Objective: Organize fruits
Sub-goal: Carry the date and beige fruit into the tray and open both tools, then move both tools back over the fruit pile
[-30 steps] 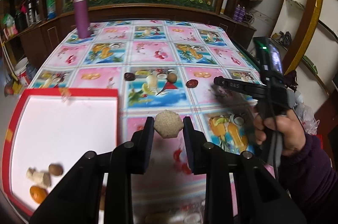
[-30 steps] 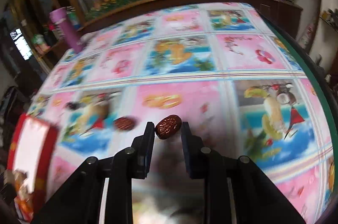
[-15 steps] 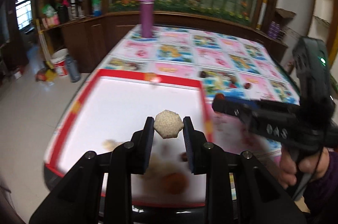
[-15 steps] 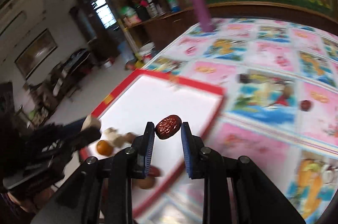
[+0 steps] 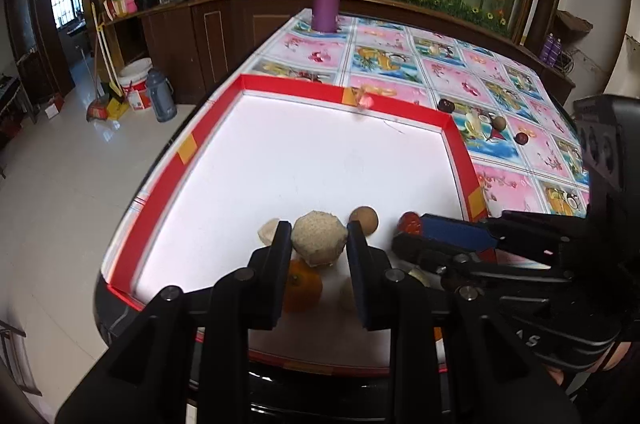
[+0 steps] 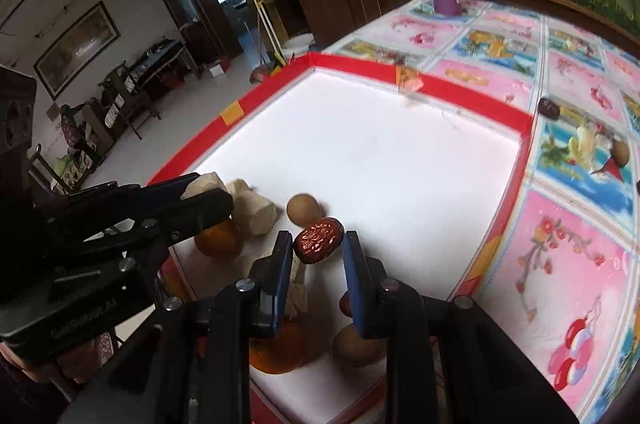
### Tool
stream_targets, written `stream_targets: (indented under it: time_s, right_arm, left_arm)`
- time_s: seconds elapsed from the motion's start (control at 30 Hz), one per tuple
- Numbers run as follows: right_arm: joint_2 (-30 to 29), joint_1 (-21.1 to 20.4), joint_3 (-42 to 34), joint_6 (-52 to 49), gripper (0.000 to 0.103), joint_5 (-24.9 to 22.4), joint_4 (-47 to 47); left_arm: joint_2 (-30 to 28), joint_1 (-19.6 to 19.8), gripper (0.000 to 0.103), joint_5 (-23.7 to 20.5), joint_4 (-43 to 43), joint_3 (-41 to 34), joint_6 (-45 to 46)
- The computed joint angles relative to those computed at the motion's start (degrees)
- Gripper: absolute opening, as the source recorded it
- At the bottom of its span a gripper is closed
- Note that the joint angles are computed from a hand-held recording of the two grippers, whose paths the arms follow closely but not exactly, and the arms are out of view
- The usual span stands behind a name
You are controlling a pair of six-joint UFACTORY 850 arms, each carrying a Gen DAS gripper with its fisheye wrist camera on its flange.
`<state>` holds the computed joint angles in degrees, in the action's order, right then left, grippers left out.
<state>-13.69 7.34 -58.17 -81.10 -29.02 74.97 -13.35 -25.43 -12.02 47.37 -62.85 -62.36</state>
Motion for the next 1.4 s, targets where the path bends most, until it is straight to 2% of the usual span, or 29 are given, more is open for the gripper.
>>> stream_targets:
  time_s: [0.1, 0.23, 0.3, 0.37, 0.43, 0.5, 0.63, 0.8, 0.9, 0.97, 1.03, 1.1, 1.17, 1.23, 1.3, 1.4]
  right_arm:
    - [0.04, 0.37, 0.03, -0.16, 0.026, 0.17, 0.15]
    - [0.65, -0.16, 0.5, -1.06, 0.026, -2.1, 1.33]
    - [0.51, -0.74, 0.28, -0.89, 0.034, -3.03, 1.7]
    - [0.27, -1.55, -0.02, -0.75, 0.041, -4.41, 2.26]
    - [0.33, -2.26, -0.03, -1.64, 0.041, -4.72, 3.97]
    - [0.41, -3.14, -0.08, -1.91, 0.041, -5.4, 4.76]
    - [0.65, -5.95, 0.03, -3.57, 0.041, -6.21, 8.69]
    - [0.61, -9.38, -0.1, -6.94, 0.041, 0.06, 13.75]
    - [-0.99, -11.79, -1.69, -8.85, 0.041, 8.15, 16.34]
    - [-3.22, -13.53, -4.08, -4.78, 0.041, 13.13, 13.4]
    - [-5.51, -15.12, -6.72, 6.06, 0.041, 15.73, 4.48]
    - [-7.02, -16.1, -8.54, 13.69, 0.041, 16.68, -2.43]
    - [-8.21, -16.39, -9.79, 13.9, 0.041, 17.02, -3.05]
    - [-9.29, -16.17, -10.98, 17.27, 0.041, 16.88, -7.5]
    - [-10.08, -16.11, -11.81, 16.47, 0.041, 16.37, -6.11]
    - [-10.68, -16.0, -12.46, 17.42, 0.041, 17.52, -7.19]
  left_arm:
    - [-0.41, 0.04, 0.03, -0.37, -1.24, -0.23, 1.09]
    - [-0.81, 0.36, 0.03, -0.93, -2.81, -0.61, 2.21]
    - [-0.91, 0.51, 0.03, -1.11, -2.89, -0.76, 2.18]
    - [-1.3, 0.61, 0.037, -1.52, -6.22, -1.3, 5.34]
    - [-1.15, 0.61, 0.055, -1.33, -5.4, -1.29, 3.96]
    - [-0.92, 0.53, 0.064, -1.26, -3.58, -1.19, 1.99]
    - [-0.72, -0.13, 0.065, -1.39, 0.54, -1.56, -2.03]
    - [-1.01, -1.47, 0.065, -0.58, -1.76, -3.0, 1.39]
    - [-1.56, -2.64, 0.065, -0.2, -4.01, -4.43, 4.95]
    - [-2.04, -3.34, 0.065, 0.32, -6.34, -5.54, 8.19]
    - [-2.54, -4.04, 0.065, 0.85, -9.89, -6.7, 12.51]
    - [-3.7, -4.95, 0.065, 1.09, -13.82, -8.67, 17.66]
    - [-4.92, -5.86, 0.065, 0.42, -14.8, -10.76, 19.67]
    - [-6.42, -6.69, 0.065, -0.46, -16.4, -13.14, 21.95]
    - [-8.12, -7.34, 0.065, -1.33, -20.44, -15.82, 26.58]
    - [-10.27, -8.1, 0.065, -2.42, -21.07, -19.13, 27.75]
